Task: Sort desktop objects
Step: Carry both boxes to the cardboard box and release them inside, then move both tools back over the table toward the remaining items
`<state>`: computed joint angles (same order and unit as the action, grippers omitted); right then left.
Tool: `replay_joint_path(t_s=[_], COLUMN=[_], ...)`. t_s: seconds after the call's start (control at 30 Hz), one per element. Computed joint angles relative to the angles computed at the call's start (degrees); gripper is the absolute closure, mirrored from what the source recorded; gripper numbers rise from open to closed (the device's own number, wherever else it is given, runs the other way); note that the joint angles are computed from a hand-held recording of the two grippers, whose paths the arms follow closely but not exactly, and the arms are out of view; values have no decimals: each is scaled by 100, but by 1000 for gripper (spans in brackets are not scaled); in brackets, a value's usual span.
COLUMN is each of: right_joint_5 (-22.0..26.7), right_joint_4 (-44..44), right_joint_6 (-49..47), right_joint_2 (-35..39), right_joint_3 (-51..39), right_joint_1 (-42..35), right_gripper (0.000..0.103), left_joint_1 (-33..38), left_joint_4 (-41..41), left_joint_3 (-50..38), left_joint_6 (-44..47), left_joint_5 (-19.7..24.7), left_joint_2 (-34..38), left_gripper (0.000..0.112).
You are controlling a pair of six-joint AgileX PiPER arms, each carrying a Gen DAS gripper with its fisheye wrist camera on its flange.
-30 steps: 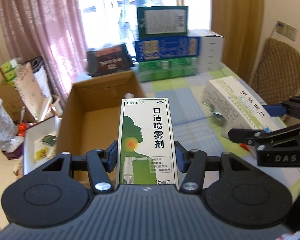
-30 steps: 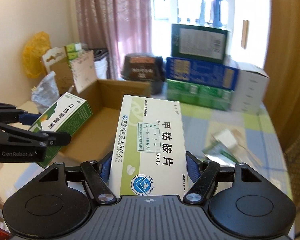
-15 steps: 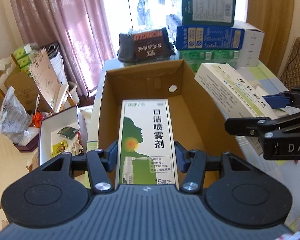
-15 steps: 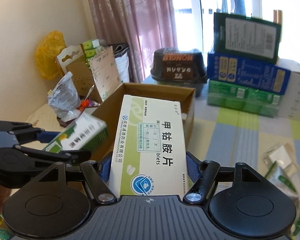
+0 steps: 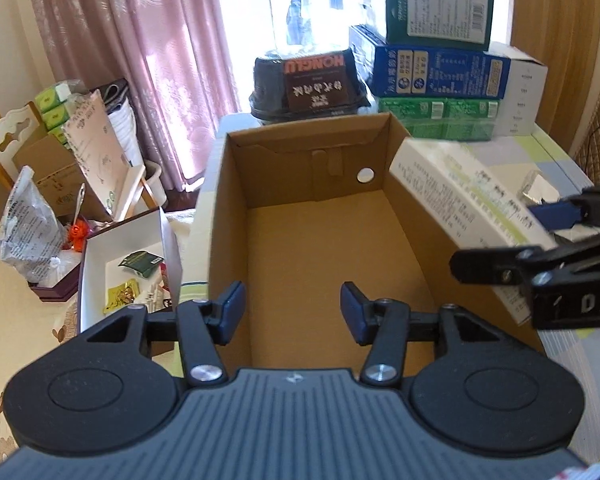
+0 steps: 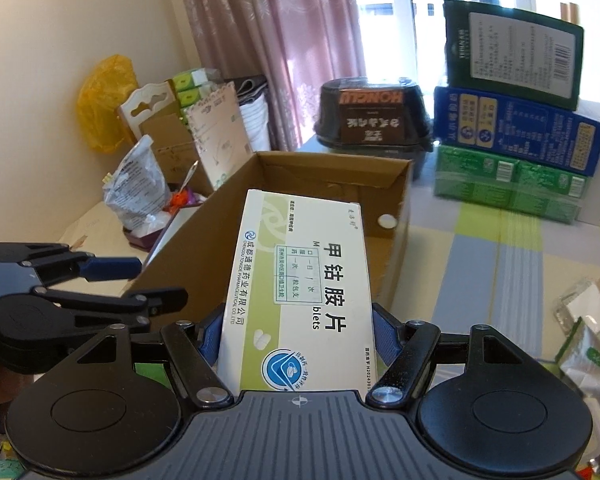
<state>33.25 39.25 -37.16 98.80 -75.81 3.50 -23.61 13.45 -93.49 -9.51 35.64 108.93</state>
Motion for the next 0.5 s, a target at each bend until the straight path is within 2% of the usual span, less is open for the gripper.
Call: replay_joint_path(t_s=[0.27,0.5], right_joint_5=[148,134], right_joint_4=[524,904], right_joint_6=[-231,-691], right_joint_2=[-42,-814], right_joint_3=[90,787], right_joint_1=[-3,-574], right_gripper=[33,25], left_joint_1=[70,-37], left_joint_4=[96,270], left_joint_3=[490,1053], left_joint_6=[-199,-527], left_joint_5=[-47,-195], left_joint_2=[-462,-969], left_gripper=[61,59])
